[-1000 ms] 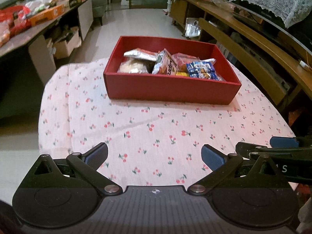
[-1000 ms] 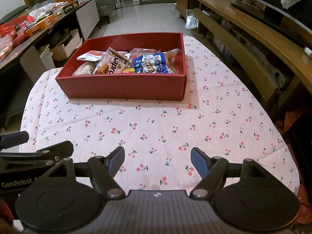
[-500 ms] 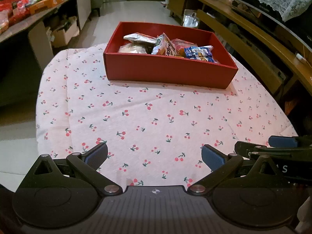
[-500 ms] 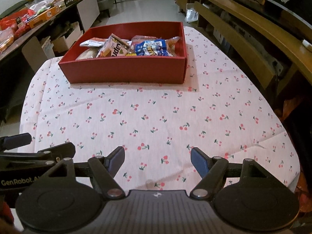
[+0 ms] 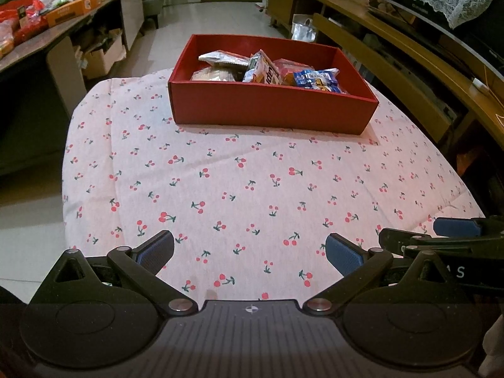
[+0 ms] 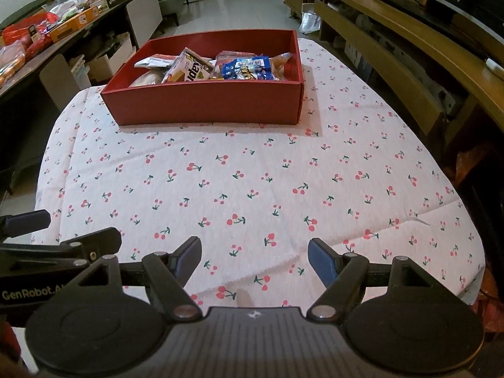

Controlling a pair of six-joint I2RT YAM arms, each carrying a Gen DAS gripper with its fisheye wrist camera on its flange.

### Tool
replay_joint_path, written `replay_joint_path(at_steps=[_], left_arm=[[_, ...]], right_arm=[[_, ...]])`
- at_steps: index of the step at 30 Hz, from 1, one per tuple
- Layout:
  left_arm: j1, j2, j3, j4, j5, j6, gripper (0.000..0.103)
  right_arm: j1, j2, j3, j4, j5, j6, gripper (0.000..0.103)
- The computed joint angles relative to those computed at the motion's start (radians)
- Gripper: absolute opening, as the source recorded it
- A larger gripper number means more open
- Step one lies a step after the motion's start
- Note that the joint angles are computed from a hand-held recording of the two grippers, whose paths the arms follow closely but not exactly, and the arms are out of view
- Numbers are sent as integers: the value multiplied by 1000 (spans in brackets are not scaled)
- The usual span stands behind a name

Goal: Organize snacks

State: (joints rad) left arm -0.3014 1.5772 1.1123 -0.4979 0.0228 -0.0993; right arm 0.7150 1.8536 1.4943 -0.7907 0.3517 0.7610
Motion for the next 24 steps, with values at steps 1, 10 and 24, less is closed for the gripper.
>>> replay_joint_path(at_steps=[1, 10, 24], left_arm=[[0, 1, 1, 1, -3, 0, 103], [-3, -22, -25, 13, -17, 11, 103], [-11, -22, -25, 15, -48, 13, 103]], right_arm=[[4, -2, -2, -1, 2, 2, 79], [26, -17, -21, -5, 14, 23, 79], [24, -24, -26, 3, 13, 23, 79]])
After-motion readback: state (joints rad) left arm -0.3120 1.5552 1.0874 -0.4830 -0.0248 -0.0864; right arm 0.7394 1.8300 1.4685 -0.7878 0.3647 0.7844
